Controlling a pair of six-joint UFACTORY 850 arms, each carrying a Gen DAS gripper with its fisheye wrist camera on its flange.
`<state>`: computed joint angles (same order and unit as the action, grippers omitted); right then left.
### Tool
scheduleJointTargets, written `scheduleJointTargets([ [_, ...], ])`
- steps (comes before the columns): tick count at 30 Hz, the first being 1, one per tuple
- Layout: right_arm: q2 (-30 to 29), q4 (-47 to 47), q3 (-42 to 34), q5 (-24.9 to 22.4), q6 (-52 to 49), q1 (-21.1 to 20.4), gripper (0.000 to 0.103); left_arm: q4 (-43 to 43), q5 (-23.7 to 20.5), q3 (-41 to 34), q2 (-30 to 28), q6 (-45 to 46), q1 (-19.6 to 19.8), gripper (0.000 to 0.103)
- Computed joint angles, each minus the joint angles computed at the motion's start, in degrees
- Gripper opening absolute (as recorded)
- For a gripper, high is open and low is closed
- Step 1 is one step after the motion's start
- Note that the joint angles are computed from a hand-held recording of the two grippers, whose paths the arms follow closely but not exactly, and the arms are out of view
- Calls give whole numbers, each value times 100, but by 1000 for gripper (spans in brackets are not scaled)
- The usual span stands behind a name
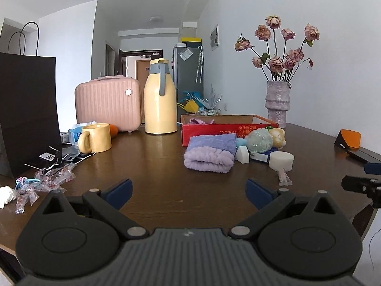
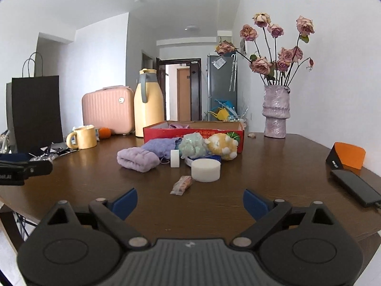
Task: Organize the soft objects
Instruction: 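Withdraw the left gripper from the box back over the table, then grasp the lilac fuzzy headband with the left gripper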
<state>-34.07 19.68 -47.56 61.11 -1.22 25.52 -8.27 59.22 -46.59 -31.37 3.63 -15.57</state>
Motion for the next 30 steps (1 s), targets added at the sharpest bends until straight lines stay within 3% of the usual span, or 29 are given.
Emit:
scheduleJointTargets([
  [8, -161, -128, -250, -216, 36, -59, 93, 217, -422, -433, -246, -155, 75, 103],
  [11, -238, -203, -460, -384, 110, -120, 87, 355, -687, -729, -375, -234, 150, 103],
  [13, -315, -395, -669, -570, 311, -188, 79, 435, -893, -987, -479, -294, 205, 100],
  [16, -482, -627, -1109, -973, 525, -264, 75, 765, -1373, -1513, -680, -571, 334, 93],
  [18, -650, -893, -1526, -1347, 701, -330, 68, 1108, -1734, -1962, -861, -840, 439, 84],
  [21, -995, -1584, -2307, -2065, 1486, -469, 55, 2584, -2419, -2864, -1250, -1993, 697, 71],
  [25, -1630, -2542, -3542, -2868, 2625, -585, 50, 4972, -3461, -4426, -2003, -4381, 862, 58],
  [28, -2198, -3007, -4614, -3583, 3039, -589, 42, 6771, -3747, -5464, -2610, -6119, 927, 56],
  [30, -2576, -3499, -5295, -3987, 3602, -612, 40, 7843, -3671, -6013, -2984, -7318, 1006, 52],
])
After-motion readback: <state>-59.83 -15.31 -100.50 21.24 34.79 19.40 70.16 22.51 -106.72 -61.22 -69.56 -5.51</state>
